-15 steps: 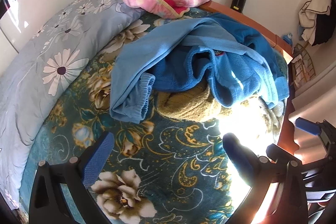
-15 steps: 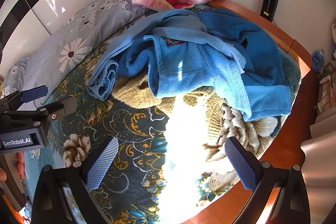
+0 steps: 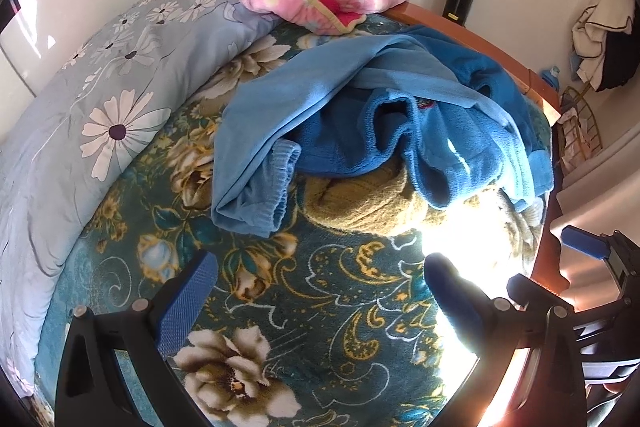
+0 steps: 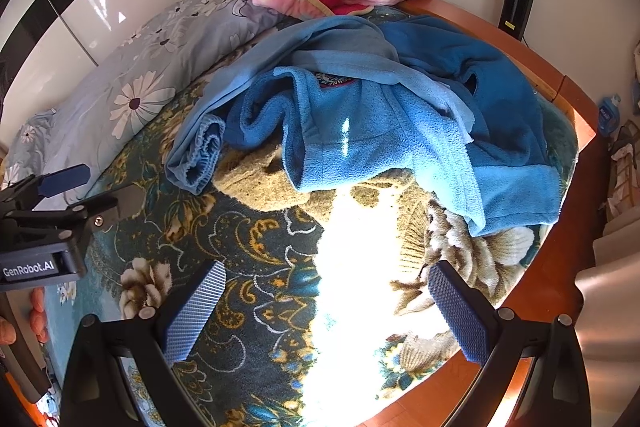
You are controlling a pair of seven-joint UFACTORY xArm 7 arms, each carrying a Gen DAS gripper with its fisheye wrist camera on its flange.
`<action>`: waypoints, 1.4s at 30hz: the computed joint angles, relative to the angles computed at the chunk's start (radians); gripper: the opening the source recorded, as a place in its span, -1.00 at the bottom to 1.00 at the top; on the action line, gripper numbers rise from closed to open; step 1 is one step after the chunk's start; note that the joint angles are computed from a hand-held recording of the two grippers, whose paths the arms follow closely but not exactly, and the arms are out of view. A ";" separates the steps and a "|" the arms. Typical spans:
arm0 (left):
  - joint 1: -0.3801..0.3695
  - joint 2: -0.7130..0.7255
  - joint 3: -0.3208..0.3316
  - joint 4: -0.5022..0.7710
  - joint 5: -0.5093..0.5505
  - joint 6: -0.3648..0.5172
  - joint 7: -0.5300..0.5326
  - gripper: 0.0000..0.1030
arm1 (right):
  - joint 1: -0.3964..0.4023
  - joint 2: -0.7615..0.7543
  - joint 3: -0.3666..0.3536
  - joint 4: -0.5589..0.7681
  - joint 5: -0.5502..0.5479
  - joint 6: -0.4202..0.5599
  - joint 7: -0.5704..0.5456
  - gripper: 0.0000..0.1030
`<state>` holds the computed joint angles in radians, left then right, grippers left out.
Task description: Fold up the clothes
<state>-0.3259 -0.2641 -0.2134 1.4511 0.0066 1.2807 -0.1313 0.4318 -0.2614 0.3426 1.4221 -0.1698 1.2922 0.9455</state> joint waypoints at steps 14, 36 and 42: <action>0.041 0.039 0.031 0.035 -0.011 0.067 -0.043 1.00 | -0.071 0.113 -0.085 0.099 -0.059 -0.078 -0.144 1.00; 0.102 0.046 0.077 0.020 0.020 0.105 -0.077 0.99 | 0.032 0.638 -0.180 0.608 0.091 -0.143 -0.333 0.54; 0.131 0.016 0.091 -0.009 0.030 0.123 -0.087 0.99 | 0.043 0.794 -0.213 0.767 0.163 -0.127 -0.321 0.52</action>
